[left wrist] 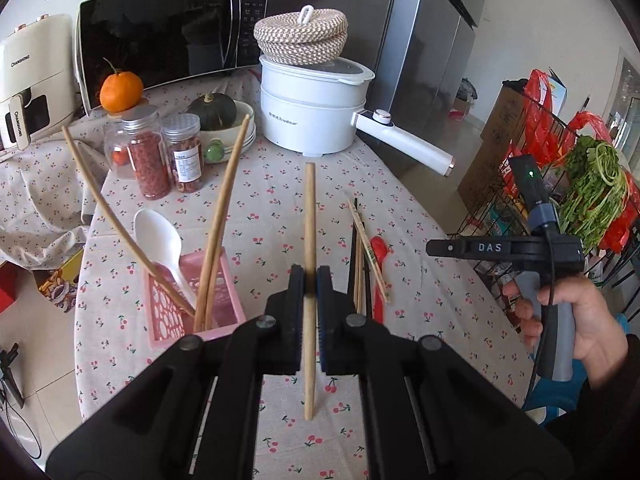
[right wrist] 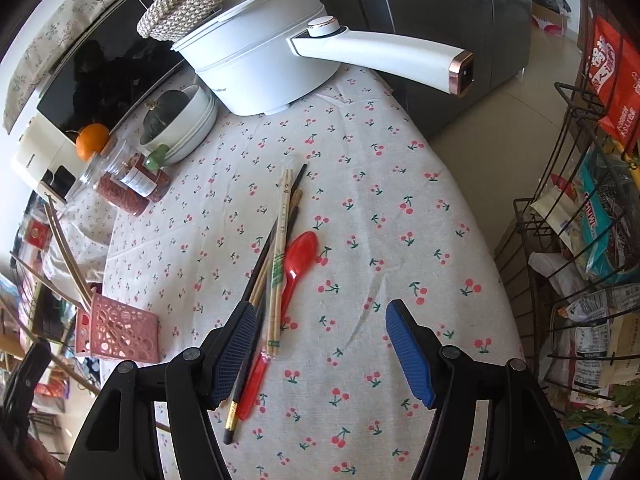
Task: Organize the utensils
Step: 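Lift the chopstick with the left tool while the right tool grasps a green-labelled wooden chopstick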
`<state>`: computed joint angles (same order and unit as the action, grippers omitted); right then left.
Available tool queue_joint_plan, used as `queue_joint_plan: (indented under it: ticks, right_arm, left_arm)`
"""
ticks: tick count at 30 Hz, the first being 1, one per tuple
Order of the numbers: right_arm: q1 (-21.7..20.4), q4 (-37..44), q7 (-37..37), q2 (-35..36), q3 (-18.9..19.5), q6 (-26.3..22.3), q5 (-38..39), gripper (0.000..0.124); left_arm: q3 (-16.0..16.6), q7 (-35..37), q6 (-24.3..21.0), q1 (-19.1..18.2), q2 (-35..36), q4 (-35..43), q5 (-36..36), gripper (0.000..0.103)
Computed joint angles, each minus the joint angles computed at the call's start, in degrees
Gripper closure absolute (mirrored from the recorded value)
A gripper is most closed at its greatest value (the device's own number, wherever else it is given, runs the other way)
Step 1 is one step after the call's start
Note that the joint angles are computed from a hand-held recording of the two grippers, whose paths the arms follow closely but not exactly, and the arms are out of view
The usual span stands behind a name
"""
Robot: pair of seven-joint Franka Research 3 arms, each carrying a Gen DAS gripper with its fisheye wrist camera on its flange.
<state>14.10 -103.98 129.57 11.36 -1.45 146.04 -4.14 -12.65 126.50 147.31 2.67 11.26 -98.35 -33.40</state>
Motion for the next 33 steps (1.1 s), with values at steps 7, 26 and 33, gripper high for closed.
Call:
queue_joint_plan:
  ticks: [7,26,33]
  right_arm:
    - [0.8,15.4,-1.2,12.0,-0.7,-7.9,-0.6,0.075]
    - [2.2,38.4,-8.6,28.3,-3.5,-13.7,1.8,0.119]
    - [2.6,16.8,-5.8,12.7,-2.5,2.9,3.4,0.119]
  left_arm:
    - [0.4,6.1,-6.5,2.5,-2.0,0.6,-8.6,0.096]
    - [3.1,5.7,-8.5,3.3,-1.4,1.4,-7.4,0.096]
    - [2.8,8.0,-6.7,3.7,-3.1,0.1,-11.1,0.096]
